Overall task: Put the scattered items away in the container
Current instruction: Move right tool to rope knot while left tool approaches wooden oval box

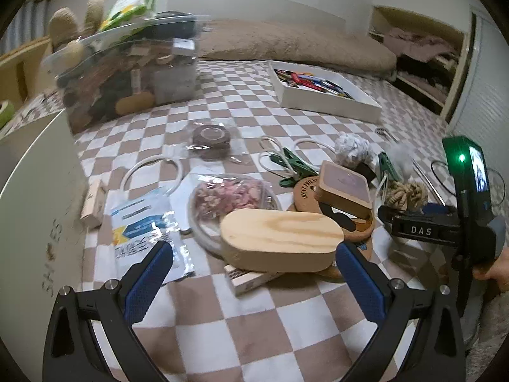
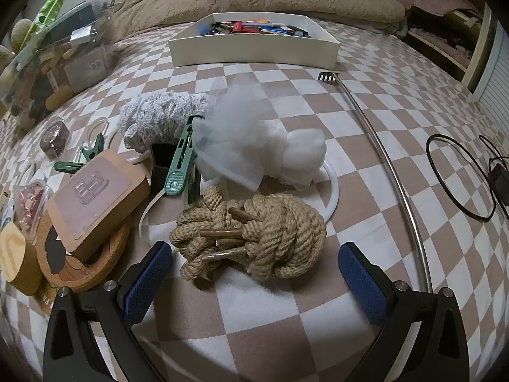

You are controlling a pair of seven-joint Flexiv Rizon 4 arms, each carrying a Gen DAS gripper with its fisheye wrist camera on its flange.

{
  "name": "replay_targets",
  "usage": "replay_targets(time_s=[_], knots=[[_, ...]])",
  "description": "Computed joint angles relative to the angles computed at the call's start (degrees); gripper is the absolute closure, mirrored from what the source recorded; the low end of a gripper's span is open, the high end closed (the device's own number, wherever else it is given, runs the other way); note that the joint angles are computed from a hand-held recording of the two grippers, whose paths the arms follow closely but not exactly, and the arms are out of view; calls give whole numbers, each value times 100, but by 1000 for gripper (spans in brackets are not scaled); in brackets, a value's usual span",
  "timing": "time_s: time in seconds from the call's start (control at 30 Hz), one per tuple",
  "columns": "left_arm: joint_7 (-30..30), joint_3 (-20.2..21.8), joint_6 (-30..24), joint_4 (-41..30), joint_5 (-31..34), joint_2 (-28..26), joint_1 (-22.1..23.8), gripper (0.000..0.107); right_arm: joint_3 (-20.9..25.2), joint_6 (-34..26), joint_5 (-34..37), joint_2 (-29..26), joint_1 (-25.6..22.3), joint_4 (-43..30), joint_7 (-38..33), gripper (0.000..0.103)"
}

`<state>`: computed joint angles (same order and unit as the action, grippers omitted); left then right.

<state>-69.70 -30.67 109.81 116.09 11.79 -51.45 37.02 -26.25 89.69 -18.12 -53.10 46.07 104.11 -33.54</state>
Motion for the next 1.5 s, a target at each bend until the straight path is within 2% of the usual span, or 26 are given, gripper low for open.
replay_targets(time_s=[0.13, 0.43, 0.67, 0.77, 0.83, 0.9, 1.0, 1.17, 1.3, 1.5], knots=[[229, 22, -158, -155, 38, -83, -93, 4, 13, -8, 1, -16, -21, -35, -7, 0], [638, -344, -653, -342, -348, -353, 46, 4, -41, -12, 1, -83, 9, -99, 18, 0], [757, -305, -642, -313, -584, -332, -54, 4, -15, 126, 71, -145, -22, -130, 20, 0], [705, -217, -927, -332, -839, -230, -157, 4, -6, 257, 176, -185, -36, -131, -13, 0], [746, -355, -1271, -383, -1062, -291, -30, 4, -32, 275, 242, -206, -5, -138, -45, 0], [845, -494, -1250, -349, -1165, -356, 83, 4, -56, 259, 287, -216, 22, -144, -79, 0], [915, -470, -1210, -308, -1259, -314, 35, 4, -92, 286, 354, -235, 57, -141, -110, 0], [1004, -167, -984, -281, -1238, -224, -256, 4, -184, 462, 499, -245, 143, -59, -144, 0], [1063, -351, -1010, -276, -1168, -349, -34, 4, -182, 783, 780, -220, 168, 62, -277, 0], [1078, -488, -931, -268, -1103, -455, 93, 4, -366, 872, 1142, -280, 402, 66, -528, 0]])
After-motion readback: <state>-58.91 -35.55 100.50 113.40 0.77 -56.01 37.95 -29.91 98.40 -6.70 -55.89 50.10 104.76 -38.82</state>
